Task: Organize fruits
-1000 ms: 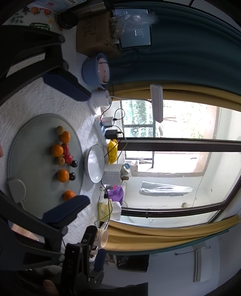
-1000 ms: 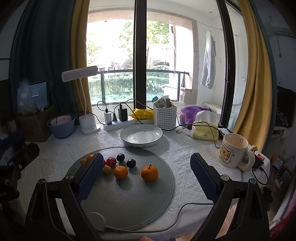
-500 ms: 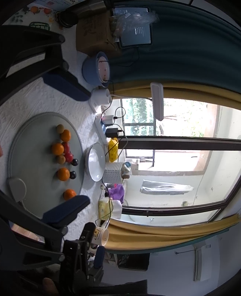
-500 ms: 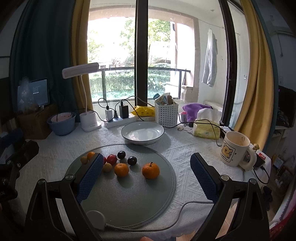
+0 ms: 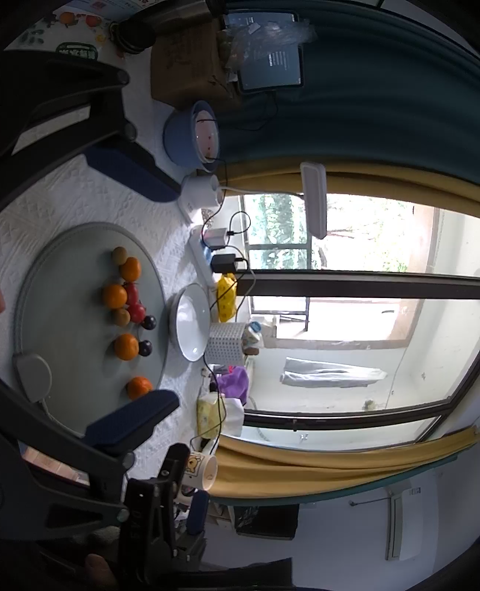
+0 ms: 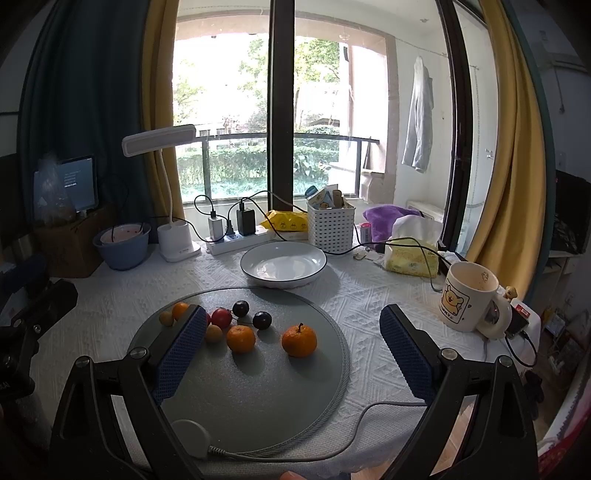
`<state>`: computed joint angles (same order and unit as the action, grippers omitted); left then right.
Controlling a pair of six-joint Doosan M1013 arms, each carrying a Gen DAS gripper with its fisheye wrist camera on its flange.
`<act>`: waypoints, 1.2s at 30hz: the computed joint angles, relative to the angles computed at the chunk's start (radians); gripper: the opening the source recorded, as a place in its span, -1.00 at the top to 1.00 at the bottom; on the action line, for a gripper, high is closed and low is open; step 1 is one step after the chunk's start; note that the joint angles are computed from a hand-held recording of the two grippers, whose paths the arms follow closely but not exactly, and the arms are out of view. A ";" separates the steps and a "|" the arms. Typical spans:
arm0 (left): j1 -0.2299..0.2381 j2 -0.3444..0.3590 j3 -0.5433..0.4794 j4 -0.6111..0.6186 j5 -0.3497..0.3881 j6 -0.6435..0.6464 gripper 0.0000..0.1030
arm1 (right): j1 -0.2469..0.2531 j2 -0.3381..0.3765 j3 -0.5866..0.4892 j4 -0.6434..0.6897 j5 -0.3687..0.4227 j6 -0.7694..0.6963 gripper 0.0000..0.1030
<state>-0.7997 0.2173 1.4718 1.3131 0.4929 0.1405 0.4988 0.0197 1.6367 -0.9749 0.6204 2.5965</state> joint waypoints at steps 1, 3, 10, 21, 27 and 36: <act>-0.001 0.000 0.000 -0.001 0.000 0.002 -0.98 | 0.000 0.000 0.000 0.003 0.000 -0.002 -0.88; -0.001 0.002 -0.004 -0.007 -0.001 0.007 -0.98 | 0.000 0.001 -0.001 0.005 0.002 -0.004 -0.88; 0.007 0.007 -0.016 -0.064 -0.022 0.086 -0.98 | -0.006 0.010 -0.012 0.015 0.008 -0.010 -0.88; 0.055 0.058 -0.082 -0.386 -0.034 0.355 -0.97 | -0.047 0.046 -0.043 0.111 0.006 -0.075 -0.88; 0.080 0.106 -0.145 -0.591 0.035 0.522 -0.87 | -0.079 0.069 -0.061 0.183 0.017 -0.120 -0.88; 0.116 0.194 -0.262 -0.800 0.188 0.701 -0.40 | -0.127 0.124 -0.106 0.383 0.016 -0.282 -0.76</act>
